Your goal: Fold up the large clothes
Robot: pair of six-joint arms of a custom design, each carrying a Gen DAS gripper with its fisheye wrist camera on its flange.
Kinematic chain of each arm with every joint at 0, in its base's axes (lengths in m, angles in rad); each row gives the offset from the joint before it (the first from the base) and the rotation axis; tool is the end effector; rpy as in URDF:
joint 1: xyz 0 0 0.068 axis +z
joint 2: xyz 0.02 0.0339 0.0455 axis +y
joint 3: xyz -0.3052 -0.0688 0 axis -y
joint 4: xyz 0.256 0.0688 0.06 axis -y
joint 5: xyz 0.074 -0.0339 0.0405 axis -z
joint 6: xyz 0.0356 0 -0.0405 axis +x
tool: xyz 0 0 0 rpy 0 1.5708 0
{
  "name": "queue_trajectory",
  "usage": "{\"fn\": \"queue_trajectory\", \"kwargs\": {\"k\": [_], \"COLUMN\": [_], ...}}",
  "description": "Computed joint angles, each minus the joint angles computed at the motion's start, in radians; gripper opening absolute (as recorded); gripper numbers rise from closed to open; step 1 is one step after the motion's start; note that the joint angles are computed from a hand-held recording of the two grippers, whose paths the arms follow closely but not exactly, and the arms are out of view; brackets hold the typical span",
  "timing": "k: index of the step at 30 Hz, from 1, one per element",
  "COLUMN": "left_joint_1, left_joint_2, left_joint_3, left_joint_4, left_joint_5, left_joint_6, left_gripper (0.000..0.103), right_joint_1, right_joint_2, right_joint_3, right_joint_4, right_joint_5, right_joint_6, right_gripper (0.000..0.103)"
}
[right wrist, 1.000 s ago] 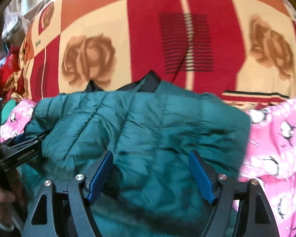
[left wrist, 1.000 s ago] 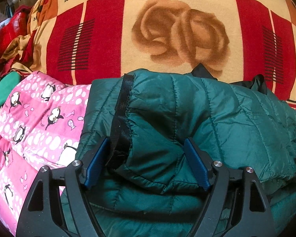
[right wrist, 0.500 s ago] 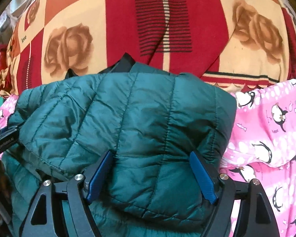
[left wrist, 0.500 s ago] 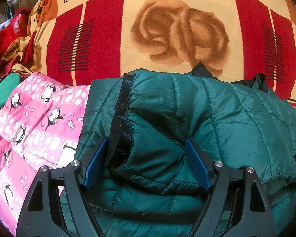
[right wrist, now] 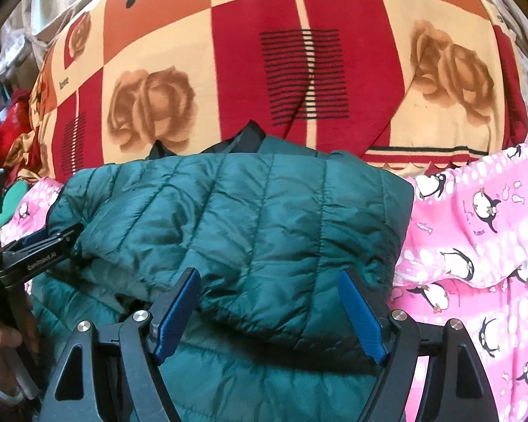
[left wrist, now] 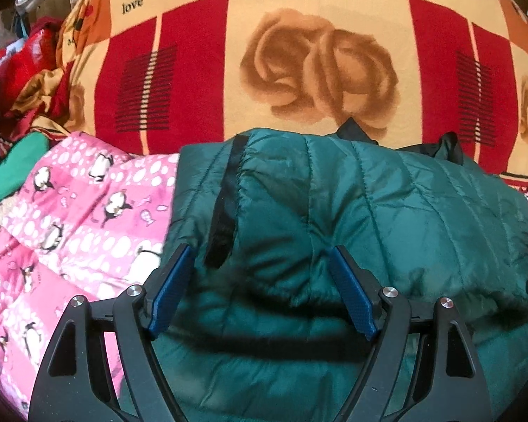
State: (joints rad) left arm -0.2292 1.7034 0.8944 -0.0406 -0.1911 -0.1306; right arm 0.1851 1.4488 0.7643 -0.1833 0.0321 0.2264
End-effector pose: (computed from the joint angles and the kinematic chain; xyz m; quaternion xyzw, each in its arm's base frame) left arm 0.3447 -0.0735 0.1904 0.0123 0.9319 0.0250 0.3615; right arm 0.2852 0.0522 0.2174 0.0249 0.9384 0.0556 0.3401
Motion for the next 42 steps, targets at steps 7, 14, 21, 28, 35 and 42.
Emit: {"fn": "queue_trajectory", "kwargs": {"k": [7,14,21,28,35,42], "left_joint_1": [-0.013,-0.024,-0.03,-0.039,-0.053,-0.05], "left_joint_2": [-0.128,-0.23,-0.324,-0.415,-0.509,-0.598], "left_joint_3": [-0.091,-0.177,-0.238,-0.286,-0.339,-0.373], "left_joint_4": [-0.006,-0.02,-0.044,-0.077,-0.103,-0.141], "left_joint_5": [-0.029,-0.052,-0.058,-0.06,-0.08,-0.087], "left_joint_6": [0.029,0.045,0.045,0.031,0.039,0.049], "left_gripper": [0.08,0.08,0.08,0.08,0.08,0.08], "right_joint_1": [0.004,0.013,0.024,0.045,0.089,0.147], "right_joint_2": [-0.031,-0.091,-0.159,-0.229,-0.307,-0.415], "right_joint_3": [-0.024,-0.069,-0.122,-0.175,-0.219,-0.248], "right_joint_4": [-0.028,-0.064,-0.1,-0.138,-0.196,-0.277], "right_joint_5": [0.0,0.01,0.023,0.036,0.061,0.094], "right_joint_6": [0.038,0.051,0.073,0.109,0.13,0.168], "right_gripper": [0.078,0.078,0.078,0.078,0.078,0.078]}}
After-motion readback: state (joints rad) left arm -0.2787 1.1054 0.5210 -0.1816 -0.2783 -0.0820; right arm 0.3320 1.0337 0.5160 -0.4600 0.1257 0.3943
